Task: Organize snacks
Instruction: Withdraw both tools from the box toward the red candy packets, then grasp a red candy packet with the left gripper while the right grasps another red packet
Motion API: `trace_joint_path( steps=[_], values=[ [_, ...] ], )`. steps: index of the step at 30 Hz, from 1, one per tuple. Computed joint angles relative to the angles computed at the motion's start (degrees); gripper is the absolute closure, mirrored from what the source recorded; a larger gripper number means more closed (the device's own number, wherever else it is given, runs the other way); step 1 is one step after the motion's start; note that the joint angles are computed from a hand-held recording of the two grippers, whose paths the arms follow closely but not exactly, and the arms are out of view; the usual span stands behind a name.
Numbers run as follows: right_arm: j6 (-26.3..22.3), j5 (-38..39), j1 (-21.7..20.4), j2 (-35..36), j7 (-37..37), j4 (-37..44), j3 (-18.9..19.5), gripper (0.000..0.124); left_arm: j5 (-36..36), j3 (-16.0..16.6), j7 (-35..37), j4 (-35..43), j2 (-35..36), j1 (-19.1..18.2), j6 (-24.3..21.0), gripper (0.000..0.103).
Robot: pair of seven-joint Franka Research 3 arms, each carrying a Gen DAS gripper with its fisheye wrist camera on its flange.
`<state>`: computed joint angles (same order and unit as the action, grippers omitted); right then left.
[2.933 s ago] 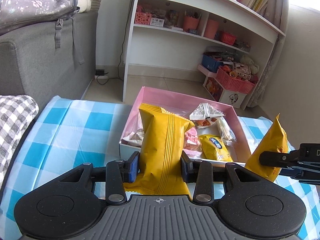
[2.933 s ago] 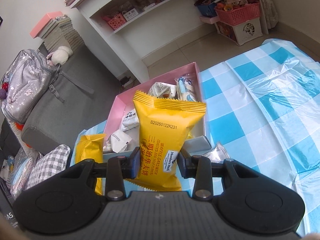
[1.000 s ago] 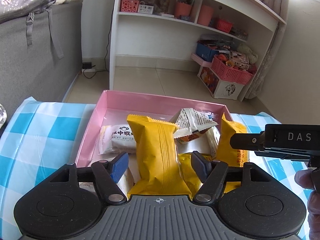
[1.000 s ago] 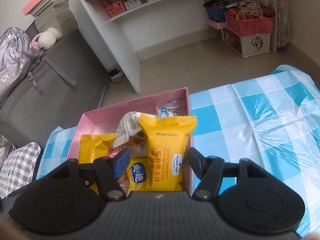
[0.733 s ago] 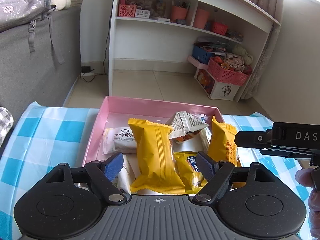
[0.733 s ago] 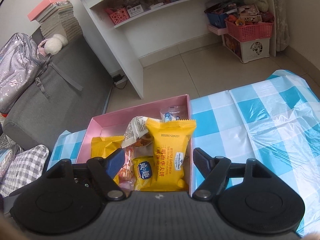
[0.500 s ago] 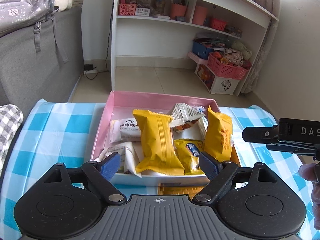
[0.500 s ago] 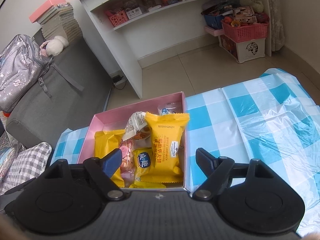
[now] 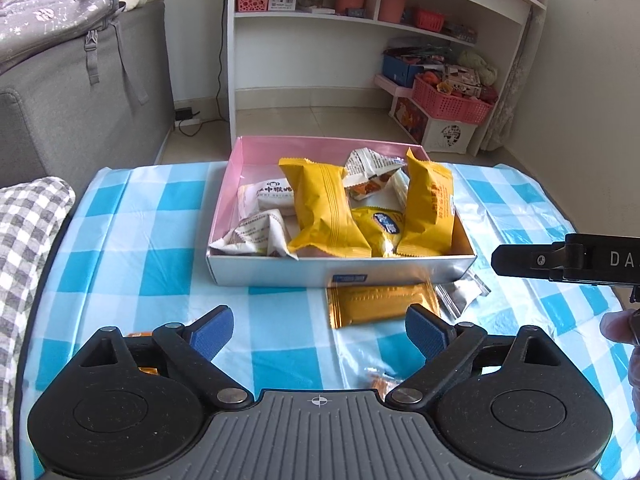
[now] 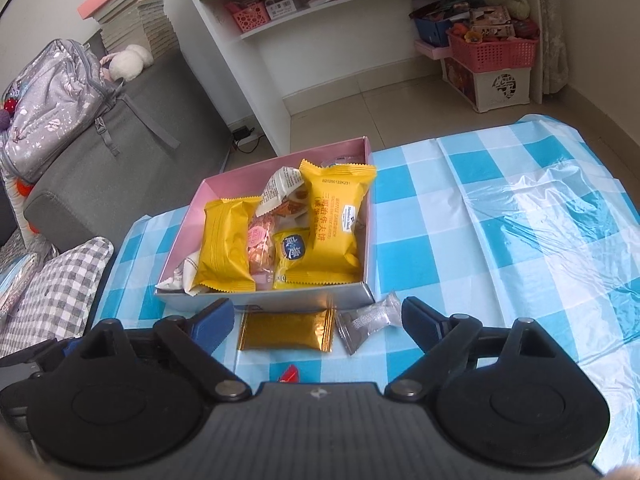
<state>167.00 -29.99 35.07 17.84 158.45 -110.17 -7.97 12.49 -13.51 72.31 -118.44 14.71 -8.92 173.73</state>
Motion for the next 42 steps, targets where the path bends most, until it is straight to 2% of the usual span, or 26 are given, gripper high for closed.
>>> trace_joint_path(
  steps=[8, 14, 15, 18, 19, 22, 24, 27, 29, 31, 34, 37, 42],
  values=[
    [-0.24, -3.76, 1.14, -1.24, 2.63, -2.53, -0.27, 0.026, 1.16, 0.76, -0.7, -5.81, -3.13, 0.31, 1.9, 0.006],
    [0.27, -6.72, 1.09, -1.85, 3.95, -4.83, -0.22, 0.023, -2.51, -2.34, 2.79, -9.23, -3.91, 4.02, 5.64, 0.006],
    [-0.07, -7.02, 0.96, -1.93, 4.01, -5.08, -0.04, 0.023, -2.31, -2.12, 2.92, -9.65, -3.99, 3.96, 6.22, 0.005],
    [-1.31, -7.39, 0.21, -2.06, 2.94, -5.52, 0.96, 0.023, 2.08, 3.45, -1.05, -10.69, -4.05, -0.25, 8.11, 0.003],
    [-1.72, -7.96, 0.18, -2.12, 2.8, -5.62, 1.09, 0.023, 2.32, 3.21, -1.36, -10.84, -3.91, 0.15, 8.13, 0.003],
    [-2.13, -9.57, -0.22, -2.31, 2.11, -6.12, 1.74, 0.022, 0.13, -1.49, 0.91, -11.31, -3.52, 4.62, 6.89, 0.003],
    [-1.69, -8.3, -1.27, -2.27, 0.09, -6.57, 3.01, 0.022, -2.51, -6.06, 4.88, -11.99, -3.43, 8.47, 6.4, 0.003],
    [-0.44, -5.41, -2.37, -1.95, -4.72, -6.91, 4.62, 0.022, -8.71, -15.72, 13.61, -13.29, -3.43, 16.22, 6.43, 0.003],
    [0.26, -3.12, -2.75, -1.62, -9.24, -6.9, 5.56, 0.022, -13.75, -23.51, 20.24, -13.97, -3.24, 22.32, 6.11, 0.003],
    [0.15, -2.11, -1.89, -1.29, -11.5, -6.59, 5.21, 0.022, -16.97, -28.47, 25.08, -14.37, -2.96, 25.79, 5.93, 0.003],
    [-0.59, -0.75, -0.76, -0.64, -13.71, -5.76, 4.71, 0.022, -19.05, -30.28, 29.14, -14.4, -2.74, 26.04, 4.97, 0.003],
    [-1.09, 0.06, 0.27, 0.02, -14.5, -5.02, 3.93, 0.022, -20.91, -30.36, 31.9, -14.14, -2.46, 25.07, 3.57, 0.003],
    [-1.17, 0.19, 1.69, 1.32, -14.29, -3.78, 2.54, 0.023, -22.89, -27.0, 33.8, -13.51, -2.01, 20.93, 2.33, 0.004]
  ],
)
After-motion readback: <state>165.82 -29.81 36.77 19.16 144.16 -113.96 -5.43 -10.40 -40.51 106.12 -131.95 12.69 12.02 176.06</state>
